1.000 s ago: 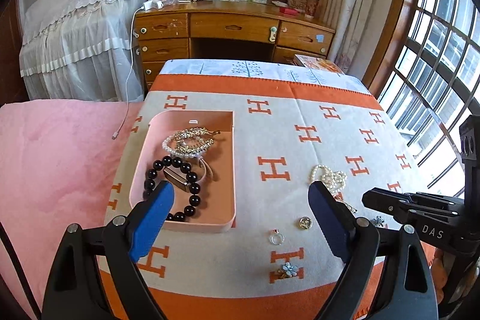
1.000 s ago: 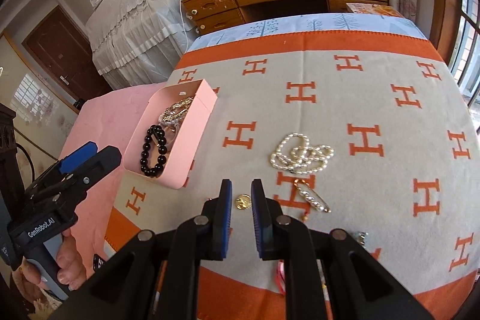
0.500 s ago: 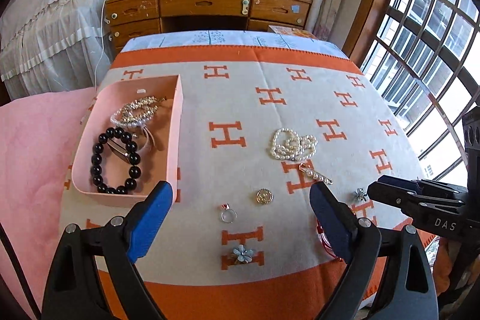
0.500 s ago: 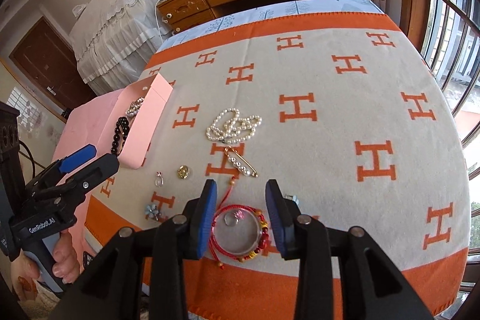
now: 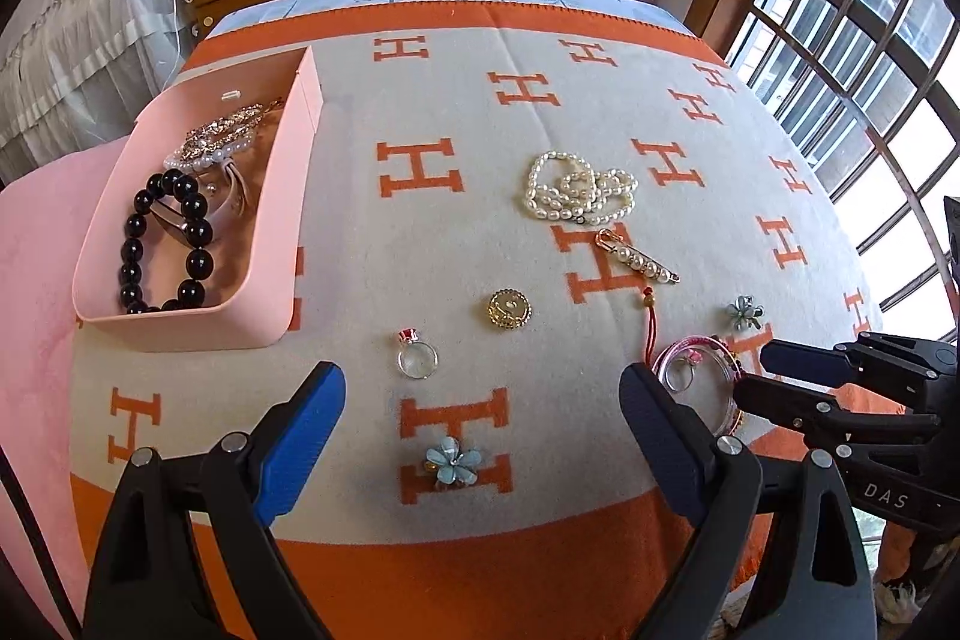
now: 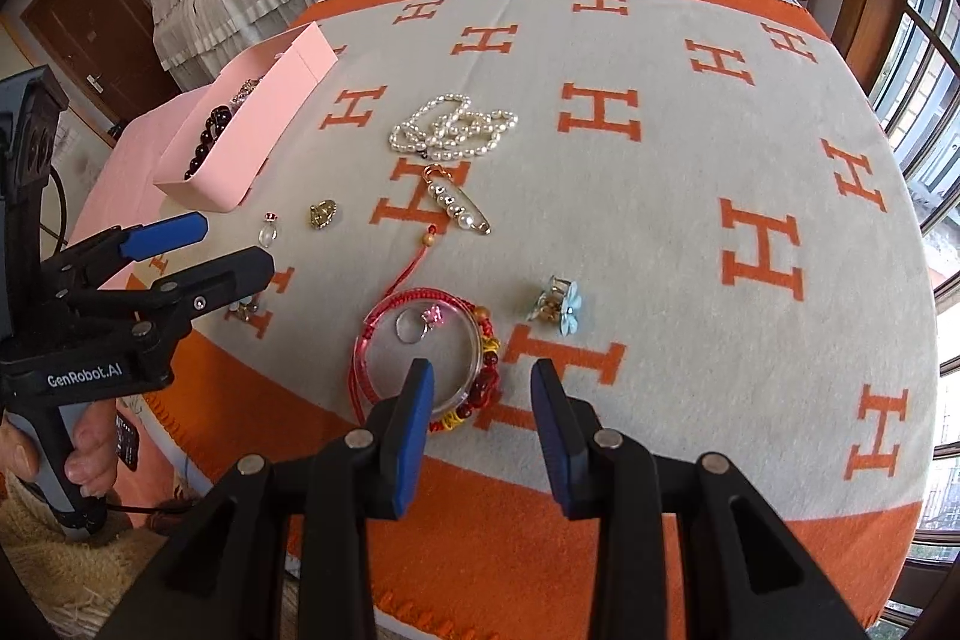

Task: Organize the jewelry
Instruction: 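Move the right tool to the red string bracelet and grasp it, then grasp the pearl necklace with the left tool while the right tool carries the red bracelet to the box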

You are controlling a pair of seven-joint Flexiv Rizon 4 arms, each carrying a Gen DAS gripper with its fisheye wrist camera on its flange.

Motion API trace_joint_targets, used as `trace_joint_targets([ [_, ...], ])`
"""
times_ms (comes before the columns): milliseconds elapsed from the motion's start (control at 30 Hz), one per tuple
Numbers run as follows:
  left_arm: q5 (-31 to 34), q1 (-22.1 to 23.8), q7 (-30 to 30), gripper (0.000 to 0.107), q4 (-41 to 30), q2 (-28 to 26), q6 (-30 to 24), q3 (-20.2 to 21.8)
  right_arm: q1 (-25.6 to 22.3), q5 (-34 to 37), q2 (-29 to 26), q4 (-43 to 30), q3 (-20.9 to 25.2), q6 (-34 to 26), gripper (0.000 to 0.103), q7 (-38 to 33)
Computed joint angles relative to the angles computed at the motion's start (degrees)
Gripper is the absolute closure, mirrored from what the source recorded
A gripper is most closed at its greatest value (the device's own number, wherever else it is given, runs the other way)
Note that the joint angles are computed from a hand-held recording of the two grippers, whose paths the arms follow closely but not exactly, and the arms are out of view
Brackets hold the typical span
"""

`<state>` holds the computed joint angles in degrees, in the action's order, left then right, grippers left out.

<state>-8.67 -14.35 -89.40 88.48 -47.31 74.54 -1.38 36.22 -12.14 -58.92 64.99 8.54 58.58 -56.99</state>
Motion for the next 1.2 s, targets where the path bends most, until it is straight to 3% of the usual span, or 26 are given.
trace_joint_targets([
  [267, 0.2, 0.0, 0.5, 0.015, -1.0, -0.5, -0.4, -0.2, 1.7, -2.4, -2.9, -5.3, -1.4, -5.2, 0.075, -2.9],
  [433, -0.1, 0.4, 0.9, 0.015, -1.1, -0.7, -0.5, -0.5, 3.3, -5.3, -3.7, -6.7, -3.8, -7.3, 0.091, -4.2],
  [600, 0.3, 0.0, 1.1, 0.015, -2.2, -1.1, -1.5, 0.1, 2.1, -3.8, -3.0, -5.3, -2.4, -5.0, 0.093, -4.4],
  [800, 1.4, -0.8, 1.1, 0.015, -8.5, -3.5, -4.7, 1.5, 1.2, -2.5, -0.9, -1.5, -2.8, 1.7, 0.093, -2.1],
  [900, 1.8, -1.0, 1.4, 0.015, -13.7, -5.8, -7.4, 1.6, 1.0, -3.0, 0.3, 0.3, -4.1, 4.7, 0.093, 0.4],
  [1067, -0.8, 0.8, 4.0, 0.015, -24.9, -11.1, -16.7, -1.6, 0.0, -3.4, 1.6, 2.6, -5.2, 9.1, 0.093, 4.9],
  [1200, -1.9, 0.7, 2.6, 0.019, -33.9, -15.5, -24.5, -1.1, -1.2, -3.2, 1.9, 3.8, -4.7, 11.7, 0.093, 7.0],
])
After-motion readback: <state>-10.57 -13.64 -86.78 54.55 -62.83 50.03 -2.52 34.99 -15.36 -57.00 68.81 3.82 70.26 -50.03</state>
